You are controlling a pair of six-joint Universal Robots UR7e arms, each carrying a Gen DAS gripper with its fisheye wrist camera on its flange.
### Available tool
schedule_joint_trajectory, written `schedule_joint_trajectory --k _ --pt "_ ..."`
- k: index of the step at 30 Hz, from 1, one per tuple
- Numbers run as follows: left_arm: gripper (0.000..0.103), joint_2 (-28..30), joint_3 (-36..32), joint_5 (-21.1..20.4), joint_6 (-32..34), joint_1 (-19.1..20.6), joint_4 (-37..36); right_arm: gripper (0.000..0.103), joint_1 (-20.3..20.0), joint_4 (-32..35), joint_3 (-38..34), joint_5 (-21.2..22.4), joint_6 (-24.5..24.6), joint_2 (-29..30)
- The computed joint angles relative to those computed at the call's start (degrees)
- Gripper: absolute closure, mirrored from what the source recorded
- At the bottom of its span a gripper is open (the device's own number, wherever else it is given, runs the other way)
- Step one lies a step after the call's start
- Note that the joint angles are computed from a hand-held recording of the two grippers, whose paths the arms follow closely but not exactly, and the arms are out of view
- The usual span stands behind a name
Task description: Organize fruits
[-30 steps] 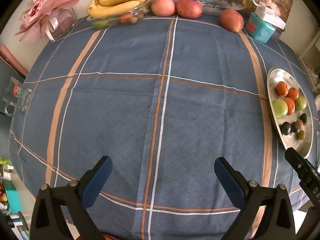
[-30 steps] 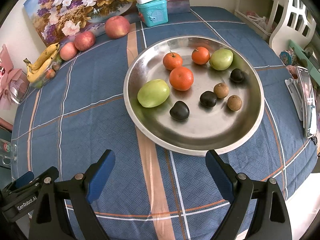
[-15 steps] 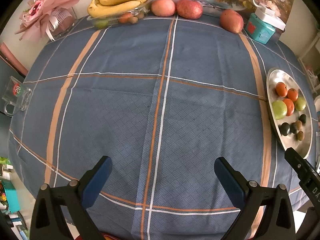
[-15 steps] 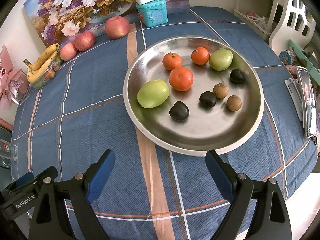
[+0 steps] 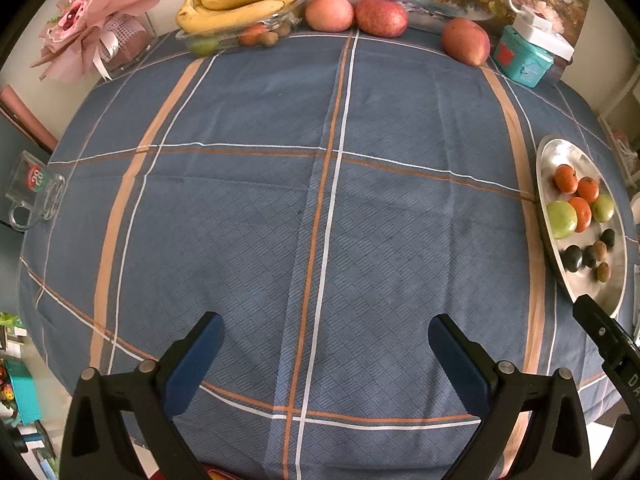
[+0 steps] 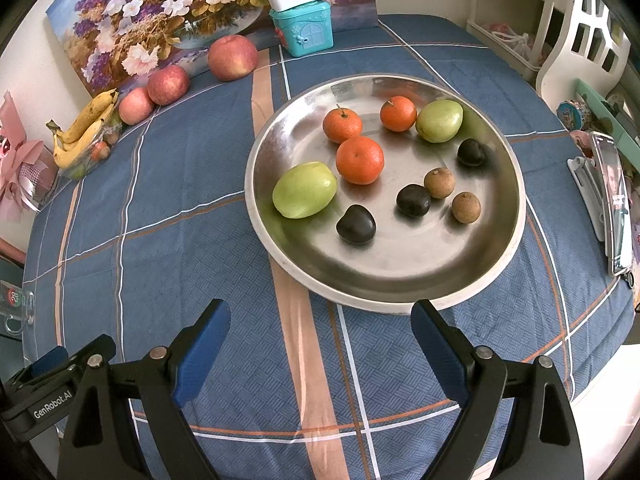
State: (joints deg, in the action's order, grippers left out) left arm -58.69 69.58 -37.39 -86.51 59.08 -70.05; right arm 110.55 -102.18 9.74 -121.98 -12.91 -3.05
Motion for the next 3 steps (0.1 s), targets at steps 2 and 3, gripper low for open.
schedule_joint_trajectory --k 2,3 --pt "0.000 -0.36 0.77 0.64 0.23 -0.32 -0.85 0.011 -0.01 0.05 -0.04 -0.01 -0.07 0.02" --pt "0.000 -0.53 1.11 1.11 0.53 -0.48 -1.30 0.011 0.00 0.09 -0.05 -0.02 -0.06 0.02"
